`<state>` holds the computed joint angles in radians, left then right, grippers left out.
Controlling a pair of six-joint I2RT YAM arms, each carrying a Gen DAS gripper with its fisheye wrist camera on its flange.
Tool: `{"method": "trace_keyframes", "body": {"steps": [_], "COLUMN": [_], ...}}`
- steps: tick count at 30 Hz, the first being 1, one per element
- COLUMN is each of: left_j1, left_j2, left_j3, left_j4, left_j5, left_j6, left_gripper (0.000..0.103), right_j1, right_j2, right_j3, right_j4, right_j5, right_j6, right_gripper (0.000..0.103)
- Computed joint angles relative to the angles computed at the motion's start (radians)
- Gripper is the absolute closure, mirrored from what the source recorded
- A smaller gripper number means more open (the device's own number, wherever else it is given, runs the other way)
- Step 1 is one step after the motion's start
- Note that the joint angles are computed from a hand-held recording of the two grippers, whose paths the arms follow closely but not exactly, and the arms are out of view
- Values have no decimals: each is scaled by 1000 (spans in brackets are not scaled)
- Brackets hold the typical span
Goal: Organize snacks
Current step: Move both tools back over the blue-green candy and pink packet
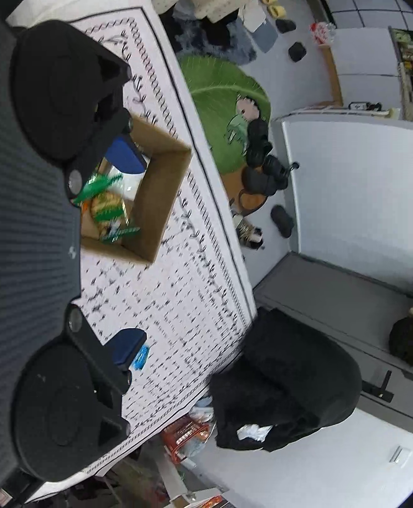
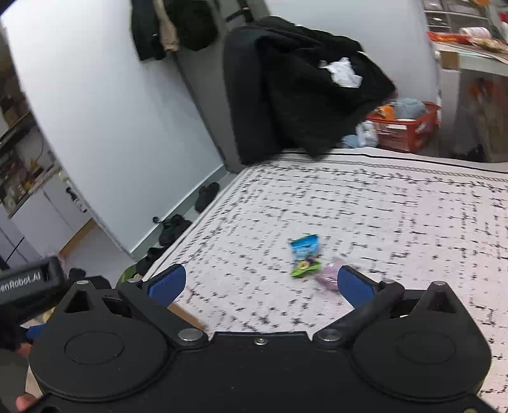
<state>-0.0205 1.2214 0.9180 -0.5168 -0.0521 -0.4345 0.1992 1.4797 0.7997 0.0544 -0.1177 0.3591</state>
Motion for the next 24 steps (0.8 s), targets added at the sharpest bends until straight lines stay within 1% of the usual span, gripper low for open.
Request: {"method": "trace_keyframes", "body": {"steps": [3,11,13,16,18,21,22,24], "left_j1": [-42,-124,-154,-189,-203,-241,-252,-265], "left_j2": [30,102,121,151,177,219,239,279], "left_j3": [9,33,36,42,51,54,58,66], "left_j4": [17,59,79,106,122,171,184,210], "left_j5": [-18,-45,-55,-48,-23,-18,-19,-15], "left_j6": [2,-33,-38,-43,-48,-38,-39,-50], "left_gripper": [0,0,0,1,1,2,2,3], "right_j1": [-34,-140,-171,-197,-212,-237,-245,-261], "right_j2": [6,38,45,48,47,88,105,149], "right_j3": [-2,4,3,4,-3,13,21,47], "right_j4": [1,-3,2,0,15,26,26,17], "right_j5": [8,-46,-75,-90,-92,-98,-95,-94], "right_j6": [-12,-22,-15,-24,-44,-59,-62,-62], "right_gripper": [0,0,0,0,0,1,2,6]}}
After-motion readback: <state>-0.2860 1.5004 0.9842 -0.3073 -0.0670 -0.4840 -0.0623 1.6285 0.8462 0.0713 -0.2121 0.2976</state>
